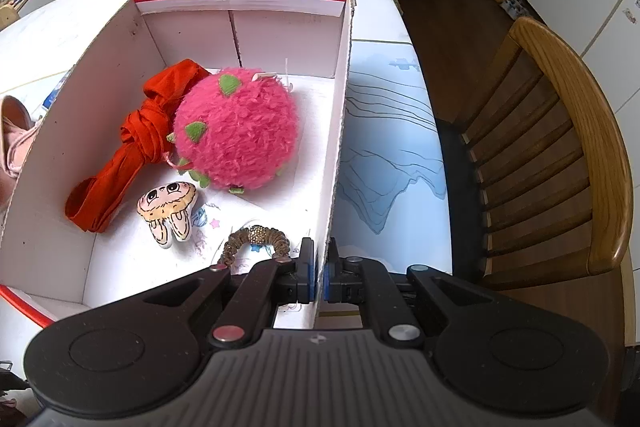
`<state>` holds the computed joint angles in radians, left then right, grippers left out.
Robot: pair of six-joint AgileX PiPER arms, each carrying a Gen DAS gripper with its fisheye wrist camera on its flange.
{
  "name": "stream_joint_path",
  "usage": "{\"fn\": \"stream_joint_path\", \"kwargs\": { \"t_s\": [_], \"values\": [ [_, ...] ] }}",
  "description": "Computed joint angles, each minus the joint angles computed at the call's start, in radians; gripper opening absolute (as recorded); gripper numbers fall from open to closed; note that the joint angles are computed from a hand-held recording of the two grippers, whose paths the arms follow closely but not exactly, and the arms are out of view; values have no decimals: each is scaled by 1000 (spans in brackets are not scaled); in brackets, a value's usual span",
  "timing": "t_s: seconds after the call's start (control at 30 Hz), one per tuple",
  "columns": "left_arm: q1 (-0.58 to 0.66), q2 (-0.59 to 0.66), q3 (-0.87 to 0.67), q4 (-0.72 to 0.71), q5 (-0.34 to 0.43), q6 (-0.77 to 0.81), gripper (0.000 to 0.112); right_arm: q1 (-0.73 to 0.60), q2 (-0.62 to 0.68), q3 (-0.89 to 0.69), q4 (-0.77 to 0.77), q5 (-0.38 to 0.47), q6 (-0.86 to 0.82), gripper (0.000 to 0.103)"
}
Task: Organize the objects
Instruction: 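Grasp the pink fabric headband with the left tool and lift it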
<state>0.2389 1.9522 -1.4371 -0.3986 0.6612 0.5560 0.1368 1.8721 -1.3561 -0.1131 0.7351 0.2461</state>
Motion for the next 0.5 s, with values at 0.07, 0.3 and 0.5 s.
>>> {"fn": "stream_joint_path", "kwargs": {
  "t_s": [0.07,0.3,0.5],
  "values": [
    [1,-26,2,-3,16,8,21,0,-2,3,2,-2,-4,4],
    [29,-127,-5,-70,106,102,21,-2,-8,12,10,-12,-22,4],
    [26,-196,17,-88,114,122,21,-2,-14,22,14,-21,-37,4]
  ]
}}
